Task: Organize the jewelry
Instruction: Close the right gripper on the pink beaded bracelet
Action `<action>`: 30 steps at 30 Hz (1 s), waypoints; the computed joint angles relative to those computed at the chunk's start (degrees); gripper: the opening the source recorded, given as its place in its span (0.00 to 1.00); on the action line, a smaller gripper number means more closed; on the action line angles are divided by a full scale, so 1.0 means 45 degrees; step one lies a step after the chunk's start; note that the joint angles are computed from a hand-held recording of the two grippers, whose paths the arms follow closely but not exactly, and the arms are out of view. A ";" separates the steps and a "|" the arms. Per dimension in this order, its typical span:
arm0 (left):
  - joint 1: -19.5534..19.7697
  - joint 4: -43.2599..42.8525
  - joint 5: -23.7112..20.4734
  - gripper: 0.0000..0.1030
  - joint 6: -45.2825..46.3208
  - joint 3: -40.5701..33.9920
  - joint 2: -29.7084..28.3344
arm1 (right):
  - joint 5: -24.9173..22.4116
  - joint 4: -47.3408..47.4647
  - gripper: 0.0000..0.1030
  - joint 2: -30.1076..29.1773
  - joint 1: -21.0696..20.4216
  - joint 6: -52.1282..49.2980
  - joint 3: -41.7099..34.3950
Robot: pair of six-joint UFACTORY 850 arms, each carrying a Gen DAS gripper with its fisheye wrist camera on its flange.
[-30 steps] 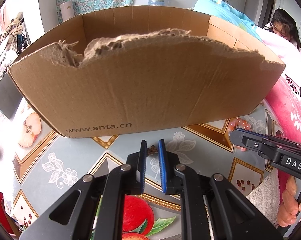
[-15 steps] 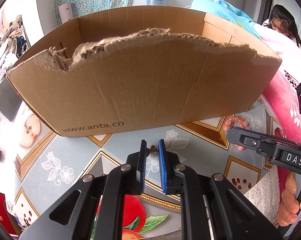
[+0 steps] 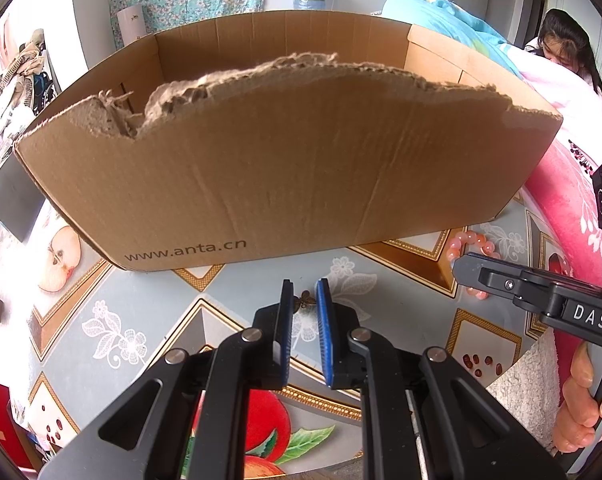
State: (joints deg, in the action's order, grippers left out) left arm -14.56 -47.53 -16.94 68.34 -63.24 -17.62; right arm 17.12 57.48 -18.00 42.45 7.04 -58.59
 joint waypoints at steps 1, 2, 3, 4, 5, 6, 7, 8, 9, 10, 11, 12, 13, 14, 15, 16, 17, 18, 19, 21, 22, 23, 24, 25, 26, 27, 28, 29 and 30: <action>0.0000 0.0000 0.0000 0.11 0.0000 0.0000 0.0000 | -0.0003 0.0025 0.08 0.0019 -0.0003 -0.0029 0.0014; -0.0005 -0.0010 -0.0007 0.11 0.0000 -0.0008 -0.0005 | -0.0005 0.0027 0.08 0.0030 -0.0005 -0.0027 0.0023; -0.0002 -0.0010 -0.0016 0.11 0.0002 -0.0010 -0.0007 | -0.0009 0.0027 0.08 0.0017 -0.0005 -0.0039 0.0008; 0.0007 -0.0082 -0.0005 0.11 0.0078 0.0008 -0.0008 | -0.0009 0.0027 0.08 0.0017 -0.0005 -0.0039 0.0008; 0.0004 -0.0080 -0.0005 0.11 0.0067 0.0006 -0.0008 | -0.0011 0.0057 0.08 0.0028 -0.0005 -0.0072 0.0019; 0.0010 -0.0105 -0.0018 0.11 0.0085 0.0008 -0.0005 | -0.0014 0.0068 0.08 0.0024 -0.0001 -0.0087 0.0010; 0.0022 -0.0152 -0.0017 0.11 0.0137 0.0018 -0.0007 | -0.0013 0.0063 0.08 0.0042 -0.0004 -0.0076 0.0030; 0.0022 -0.0152 -0.0017 0.11 0.0137 0.0018 -0.0007 | -0.0017 0.0056 0.08 0.0021 -0.0004 -0.0075 0.0006; 0.0022 -0.0152 -0.0017 0.11 0.0137 0.0018 -0.0007 | -0.0022 0.0047 0.08 0.0019 -0.0008 -0.0079 0.0005; 0.0028 -0.0140 -0.0028 0.11 0.0109 0.0016 -0.0010 | -0.0022 0.0047 0.08 0.0019 -0.0008 -0.0079 0.0005; 0.0042 -0.0188 -0.0028 0.11 0.0159 0.0031 -0.0007 | -0.0020 0.0030 0.08 0.0026 -0.0009 -0.0063 0.0014; 0.0048 -0.0191 -0.0031 0.11 0.0162 0.0033 -0.0007 | -0.0020 0.0031 0.08 0.0015 -0.0007 -0.0064 0.0002; 0.0048 -0.0191 -0.0031 0.11 0.0162 0.0033 -0.0007 | -0.0019 0.0025 0.08 0.0034 -0.0010 -0.0058 0.0023; 0.0048 -0.0191 -0.0031 0.11 0.0162 0.0033 -0.0007 | -0.0021 0.0029 0.08 0.0012 -0.0007 -0.0064 -0.0001; 0.0048 -0.0191 -0.0031 0.11 0.0162 0.0033 -0.0007 | -0.0021 0.0029 0.08 0.0012 -0.0007 -0.0064 -0.0001; 0.0050 -0.0208 -0.0033 0.11 0.0179 0.0032 -0.0009 | -0.0021 0.0029 0.08 0.0012 -0.0007 -0.0064 -0.0001; 0.0048 -0.0205 -0.0032 0.11 0.0178 0.0028 -0.0013 | -0.0024 0.0018 0.08 0.0008 -0.0007 -0.0052 -0.0006; 0.0052 -0.0212 -0.0037 0.11 0.0187 0.0030 -0.0013 | -0.0024 0.0018 0.08 0.0008 -0.0007 -0.0052 -0.0006; 0.0055 -0.0226 -0.0037 0.11 0.0205 0.0034 -0.0011 | -0.0024 0.0018 0.08 0.0008 -0.0007 -0.0052 -0.0006; 0.0053 -0.0212 -0.0024 0.11 0.0188 0.0036 -0.0013 | -0.0027 0.0008 0.08 0.0002 -0.0008 -0.0047 -0.0011; 0.0053 -0.0212 -0.0024 0.11 0.0188 0.0036 -0.0013 | -0.0027 0.0008 0.08 0.0002 -0.0008 -0.0047 -0.0011; 0.0053 -0.0223 -0.0038 0.11 0.0193 0.0030 -0.0018 | -0.0026 -0.0009 0.08 0.0009 -0.0009 -0.0028 -0.0003; 0.0054 -0.0234 -0.0032 0.11 0.0206 0.0034 -0.0016 | -0.0025 -0.0027 0.08 0.0013 -0.0010 -0.0010 0.0002; 0.0054 -0.0234 -0.0032 0.11 0.0206 0.0034 -0.0016 | -0.0026 -0.0035 0.08 0.0017 -0.0011 -0.0003 0.0007; 0.0049 -0.0232 -0.0021 0.11 0.0211 0.0030 -0.0021 | -0.0025 -0.0007 0.08 -0.0007 -0.0006 -0.0037 -0.0017; 0.0049 -0.0232 -0.0021 0.11 0.0211 0.0030 -0.0021 | -0.0027 -0.0005 0.08 -0.0008 -0.0005 -0.0036 -0.0021; 0.0052 -0.0225 -0.0032 0.11 0.0193 0.0031 -0.0021 | -0.0027 -0.0032 0.08 0.0013 -0.0010 -0.0009 0.0001; 0.0046 -0.0222 -0.0026 0.11 0.0186 0.0028 -0.0021 | -0.0021 -0.0018 0.08 -0.0002 -0.0004 -0.0015 -0.0011; 0.0046 -0.0222 -0.0026 0.11 0.0186 0.0028 -0.0021 | -0.0030 0.0055 0.08 -0.0052 -0.0006 -0.0084 -0.0078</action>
State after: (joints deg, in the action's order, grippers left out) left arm -14.35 -48.53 -17.06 69.17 -63.11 -17.72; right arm 16.98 57.73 -18.24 42.42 6.67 -58.94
